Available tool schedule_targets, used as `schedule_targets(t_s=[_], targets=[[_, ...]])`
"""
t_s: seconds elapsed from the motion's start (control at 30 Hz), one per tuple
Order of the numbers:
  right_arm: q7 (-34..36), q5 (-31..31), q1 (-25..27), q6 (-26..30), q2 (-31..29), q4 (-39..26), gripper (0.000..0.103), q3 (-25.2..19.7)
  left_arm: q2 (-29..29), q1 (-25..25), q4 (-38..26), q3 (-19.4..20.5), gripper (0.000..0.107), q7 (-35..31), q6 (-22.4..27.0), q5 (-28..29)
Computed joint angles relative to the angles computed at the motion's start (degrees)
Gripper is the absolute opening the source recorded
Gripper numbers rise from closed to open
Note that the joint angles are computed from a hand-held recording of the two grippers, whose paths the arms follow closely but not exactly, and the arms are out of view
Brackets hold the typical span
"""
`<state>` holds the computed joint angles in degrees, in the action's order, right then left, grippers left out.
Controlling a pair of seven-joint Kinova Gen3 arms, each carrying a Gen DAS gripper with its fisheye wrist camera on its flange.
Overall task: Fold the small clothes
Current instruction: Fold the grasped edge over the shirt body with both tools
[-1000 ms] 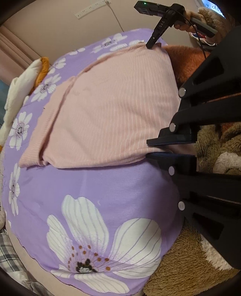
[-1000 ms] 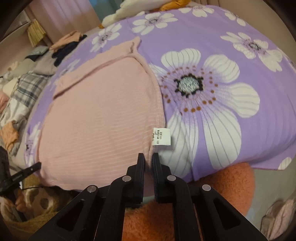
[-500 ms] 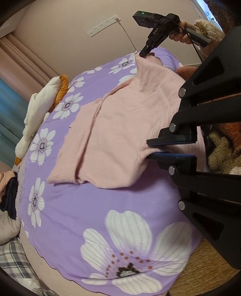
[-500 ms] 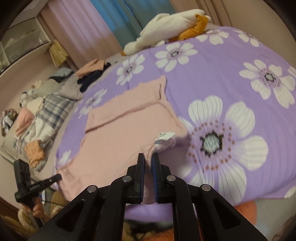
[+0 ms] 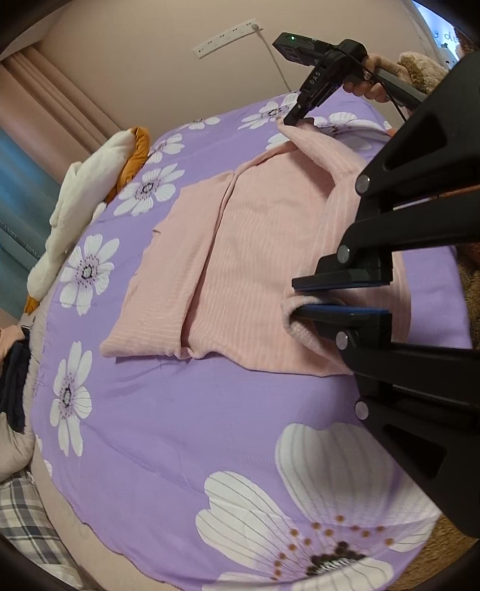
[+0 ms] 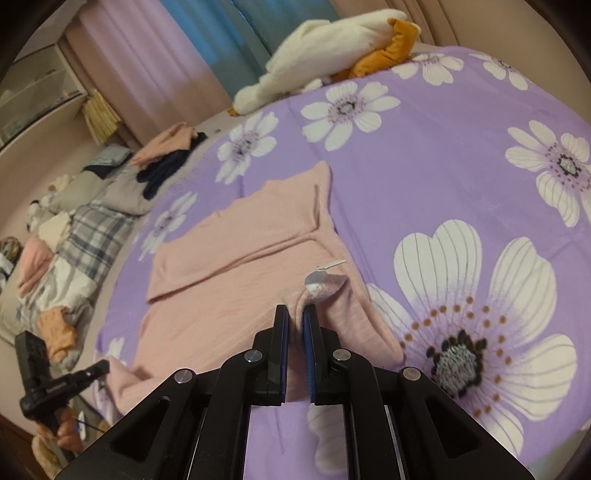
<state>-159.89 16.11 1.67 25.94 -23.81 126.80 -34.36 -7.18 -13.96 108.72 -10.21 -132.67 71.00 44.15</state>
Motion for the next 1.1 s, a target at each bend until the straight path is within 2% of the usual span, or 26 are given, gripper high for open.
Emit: schedule_targets(t_s=[0.17, 0.33, 0.43, 0.57, 0.8, 1.0, 1.1], targets=[[-2.1, 2.9, 1.5, 0.0, 5.2, -0.9, 0.010, -1.0, 2.6, 0.8, -1.1, 2.0, 0.007, 2.6, -3.0, -1.4], [-5.5, 6.7, -0.9, 1.8, 10.2, -2.1, 0.010, 0.1, 5.0, 1.6, -2.1, 3.6, 0.006, 4.4, -4.9, -2.8], [-7.6, 8.8, -2.4, 1.9, 10.6, -2.0, 0.010, 1.0, 6.7, 1.7, -2.6, 4.5, 0.007, 5.8, -5.5, -3.8], [-8.0, 9.1, -5.9, 0.6, 10.5, -0.9, 0.010, 4.9, 7.6, 1.8, -2.5, 5.3, 0.008, 6.5, -6.7, -4.2], [-12.8, 14.1, -9.6, 1.7, 11.6, -1.0, 0.010, 6.9, 9.0, 0.1, -2.4, 4.9, 0.010, 5.8, -4.7, -1.9], [-16.4, 18.0, -13.1, 5.1, 12.9, -2.3, 0.010, 7.9, 8.9, -0.5, -2.2, 5.1, 0.010, 6.4, -4.3, -1.5], [-17.1, 19.4, -15.3, 7.5, 13.7, -3.3, 0.009, 8.8, 8.8, -0.9, -2.9, 4.9, 0.009, 8.7, -3.2, -1.5]])
